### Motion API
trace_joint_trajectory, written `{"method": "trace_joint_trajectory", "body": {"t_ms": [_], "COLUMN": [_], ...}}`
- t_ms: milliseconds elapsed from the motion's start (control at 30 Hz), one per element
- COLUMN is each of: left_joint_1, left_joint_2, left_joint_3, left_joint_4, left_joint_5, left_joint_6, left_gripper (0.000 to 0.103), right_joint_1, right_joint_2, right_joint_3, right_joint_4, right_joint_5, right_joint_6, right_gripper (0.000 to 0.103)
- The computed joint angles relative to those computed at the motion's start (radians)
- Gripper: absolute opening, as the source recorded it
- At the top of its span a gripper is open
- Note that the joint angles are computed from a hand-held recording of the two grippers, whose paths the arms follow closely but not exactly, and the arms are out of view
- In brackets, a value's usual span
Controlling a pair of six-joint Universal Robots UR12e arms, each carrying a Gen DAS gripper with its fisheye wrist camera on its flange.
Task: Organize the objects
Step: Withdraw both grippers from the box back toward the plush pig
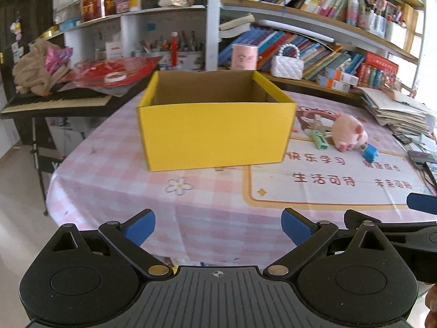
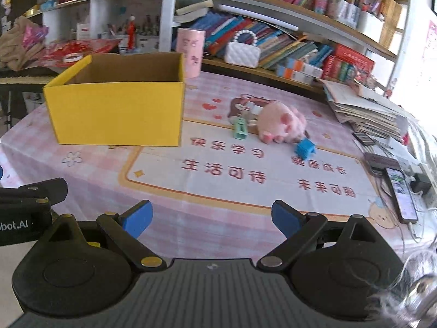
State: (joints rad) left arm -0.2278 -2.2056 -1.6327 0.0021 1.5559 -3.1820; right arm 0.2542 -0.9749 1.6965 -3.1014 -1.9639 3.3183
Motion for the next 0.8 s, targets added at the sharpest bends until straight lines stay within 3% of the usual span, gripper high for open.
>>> {"method": "trace_joint_trajectory", "body": {"t_ms": [400,800], "left_joint_1": [-0.033,-0.069], "left_joint_2": [-0.043,-0.103], "left_joint_3": [0.083,0.199], "left_joint_4": [-0.063,-0.133], "left_joint_5": [-0.056,-0.045], "left_joint_6": [0.043,0.028], "left_gripper": [0.1,0.1], "right_joint_1": [-0.039,-0.1], "right_joint_2": [-0.015,-0.002], "right_joint_3": [0.021,-0.005], "right_joint_4": [0.035,0.064], "right_joint_5": [-0.044,-0.005], "right_joint_6": [0.058,0.036], "right_gripper": [0.094,0.094]}}
